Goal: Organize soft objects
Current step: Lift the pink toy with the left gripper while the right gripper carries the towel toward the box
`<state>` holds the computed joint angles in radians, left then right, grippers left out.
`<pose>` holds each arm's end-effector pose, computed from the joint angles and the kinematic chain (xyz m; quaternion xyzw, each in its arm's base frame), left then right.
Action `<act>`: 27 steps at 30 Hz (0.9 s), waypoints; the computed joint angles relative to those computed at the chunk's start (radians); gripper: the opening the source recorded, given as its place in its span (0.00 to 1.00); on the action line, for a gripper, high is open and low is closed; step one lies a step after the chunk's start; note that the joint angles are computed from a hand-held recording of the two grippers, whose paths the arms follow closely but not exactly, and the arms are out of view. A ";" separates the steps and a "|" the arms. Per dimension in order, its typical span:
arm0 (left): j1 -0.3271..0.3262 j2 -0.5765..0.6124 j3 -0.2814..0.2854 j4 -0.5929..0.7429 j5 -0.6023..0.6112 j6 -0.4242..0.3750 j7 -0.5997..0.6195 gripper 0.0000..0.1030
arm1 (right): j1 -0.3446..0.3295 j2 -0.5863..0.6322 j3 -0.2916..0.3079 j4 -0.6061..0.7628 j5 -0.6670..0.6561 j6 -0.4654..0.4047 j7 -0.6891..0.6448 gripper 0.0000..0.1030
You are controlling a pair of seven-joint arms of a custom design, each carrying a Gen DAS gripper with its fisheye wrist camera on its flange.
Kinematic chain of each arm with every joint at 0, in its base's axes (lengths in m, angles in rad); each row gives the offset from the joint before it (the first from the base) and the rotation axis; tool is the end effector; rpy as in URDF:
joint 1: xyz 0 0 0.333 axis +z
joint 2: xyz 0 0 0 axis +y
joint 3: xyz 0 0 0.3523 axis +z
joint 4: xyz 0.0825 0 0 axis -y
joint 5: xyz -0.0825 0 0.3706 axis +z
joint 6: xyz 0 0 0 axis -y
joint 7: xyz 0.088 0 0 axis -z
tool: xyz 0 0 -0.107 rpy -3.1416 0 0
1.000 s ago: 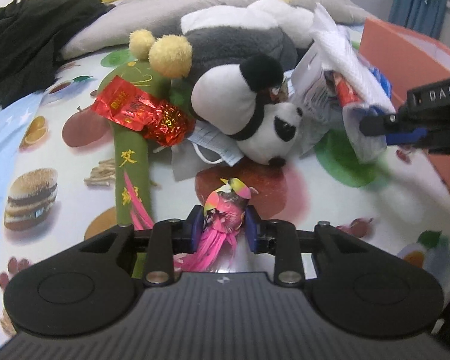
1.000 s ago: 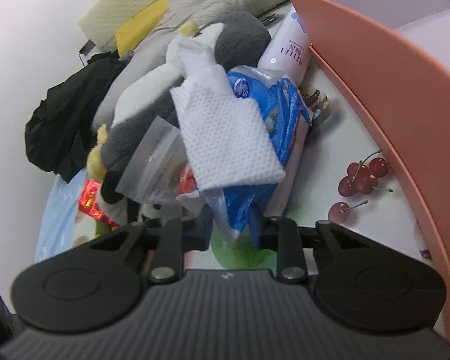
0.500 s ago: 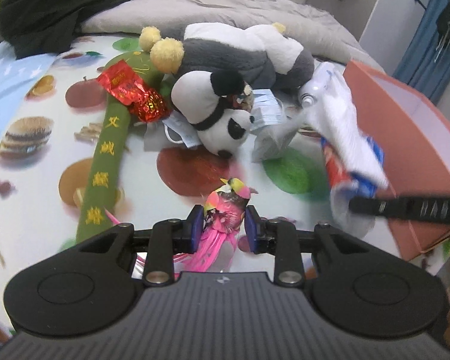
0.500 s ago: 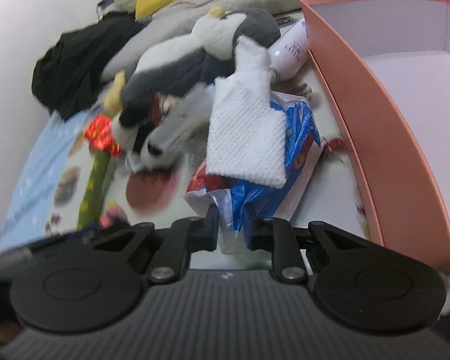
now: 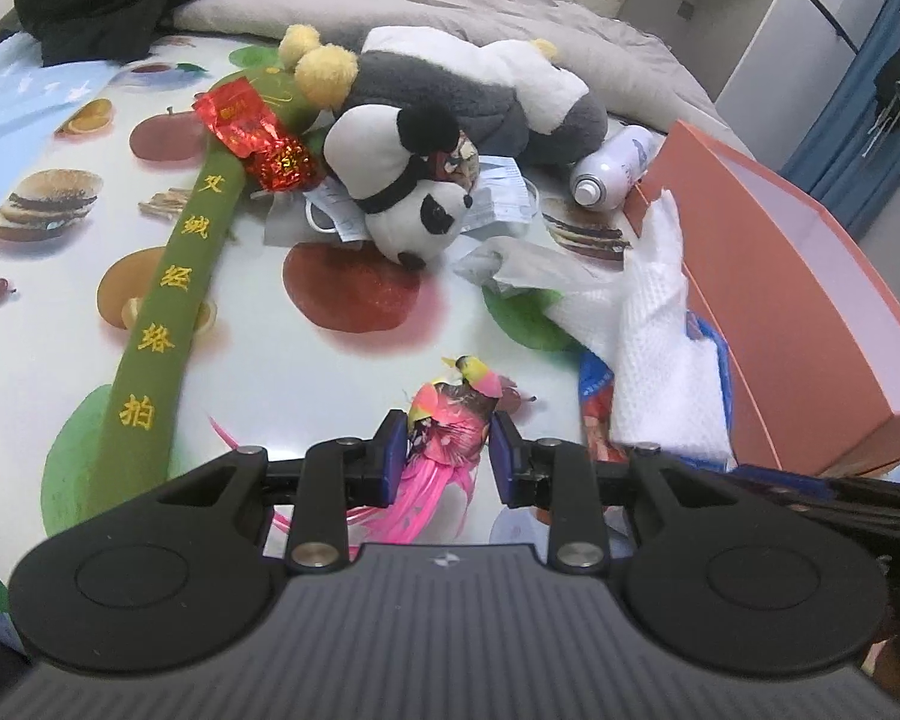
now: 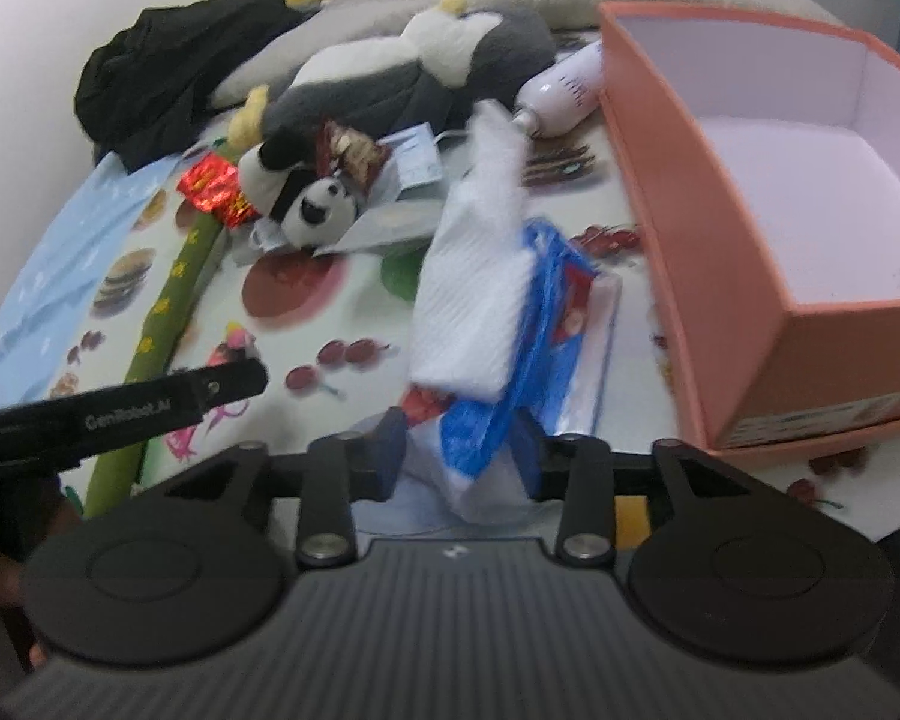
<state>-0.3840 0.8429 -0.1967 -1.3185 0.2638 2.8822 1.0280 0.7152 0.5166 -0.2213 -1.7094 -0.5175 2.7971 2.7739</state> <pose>0.6962 -0.4087 0.3538 -0.6096 0.7057 -0.3469 0.1001 0.6068 0.3838 0.3956 -0.5936 0.7323 -0.1808 0.2804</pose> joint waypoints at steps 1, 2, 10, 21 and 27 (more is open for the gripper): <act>0.002 0.002 -0.002 0.002 -0.003 0.000 -0.001 0.33 | 0.016 -0.004 -0.021 -0.005 -0.019 0.003 0.025 0.45; 0.002 0.003 -0.002 0.004 -0.005 -0.001 -0.004 0.33 | 0.026 -0.006 -0.036 -0.008 -0.035 0.010 0.046 0.46; 0.001 0.010 0.002 0.019 -0.006 -0.014 -0.004 0.33 | 0.037 0.049 -0.072 0.073 -0.171 0.018 0.080 0.45; -0.001 0.007 0.005 0.014 -0.008 -0.017 -0.013 0.33 | 0.002 0.128 -0.025 0.170 -0.110 -0.082 -0.070 0.17; -0.010 -0.009 0.020 0.002 0.000 -0.011 -0.040 0.33 | 0.021 0.113 -0.050 0.146 -0.121 -0.036 -0.052 0.06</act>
<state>-0.3941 0.8340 -0.1771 -1.3163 0.2639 2.8714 0.9879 0.7366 0.6300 -0.2708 -1.5637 -0.6388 2.7613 2.7221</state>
